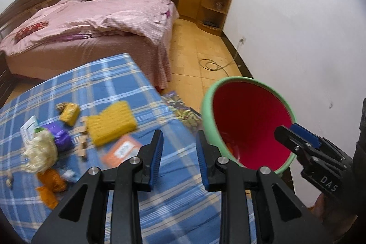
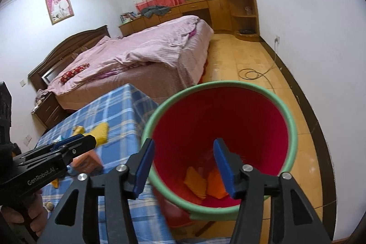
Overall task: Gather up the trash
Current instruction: 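Grasp the crumpled white tissue with the left tool while the right tool grasps the orange box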
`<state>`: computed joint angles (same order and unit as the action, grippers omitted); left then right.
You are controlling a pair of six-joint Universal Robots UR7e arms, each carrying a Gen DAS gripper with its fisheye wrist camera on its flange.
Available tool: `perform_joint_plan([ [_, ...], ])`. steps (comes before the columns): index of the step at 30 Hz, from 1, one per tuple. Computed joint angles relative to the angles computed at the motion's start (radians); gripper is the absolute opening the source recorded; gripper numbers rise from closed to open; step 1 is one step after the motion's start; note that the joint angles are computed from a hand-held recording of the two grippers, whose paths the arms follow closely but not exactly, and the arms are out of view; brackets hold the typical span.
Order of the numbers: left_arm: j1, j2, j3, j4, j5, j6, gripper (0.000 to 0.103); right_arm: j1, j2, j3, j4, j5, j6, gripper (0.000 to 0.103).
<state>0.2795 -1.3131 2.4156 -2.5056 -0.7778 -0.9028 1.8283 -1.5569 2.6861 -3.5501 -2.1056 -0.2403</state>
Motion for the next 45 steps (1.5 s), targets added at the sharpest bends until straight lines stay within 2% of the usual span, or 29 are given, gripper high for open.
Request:
perform_joint_plan([
  [11,-0.008,-0.25,0.062,0.312,0.07,-0.206,0.031,0.091,0.106,-0.035,0.01,0.0,0.066,0.062],
  [17,-0.003,-0.365,0.078,0.491,0.103,-0.299,0.042,0.135,0.176,-0.061,0.015,0.0,0.091,0.067],
  [25,0.026,-0.441,0.09,0.655,0.155,-0.376,0.054,0.156,0.276,-0.099,0.025,0.013,0.116,0.075],
  [28,0.041,-0.448,0.096,0.674,0.174,-0.38,0.062,0.16,0.309,-0.113,0.031,0.022,0.117,0.078],
  [33,0.075,-0.445,0.118,0.622,0.193,-0.34,0.062,0.171,0.363,-0.137,0.046,0.034,0.109,0.081],
  [45,0.158,-0.441,0.162,0.43,0.163,-0.219,0.062,0.158,0.461,-0.187,0.069,0.037,0.096,0.083],
])
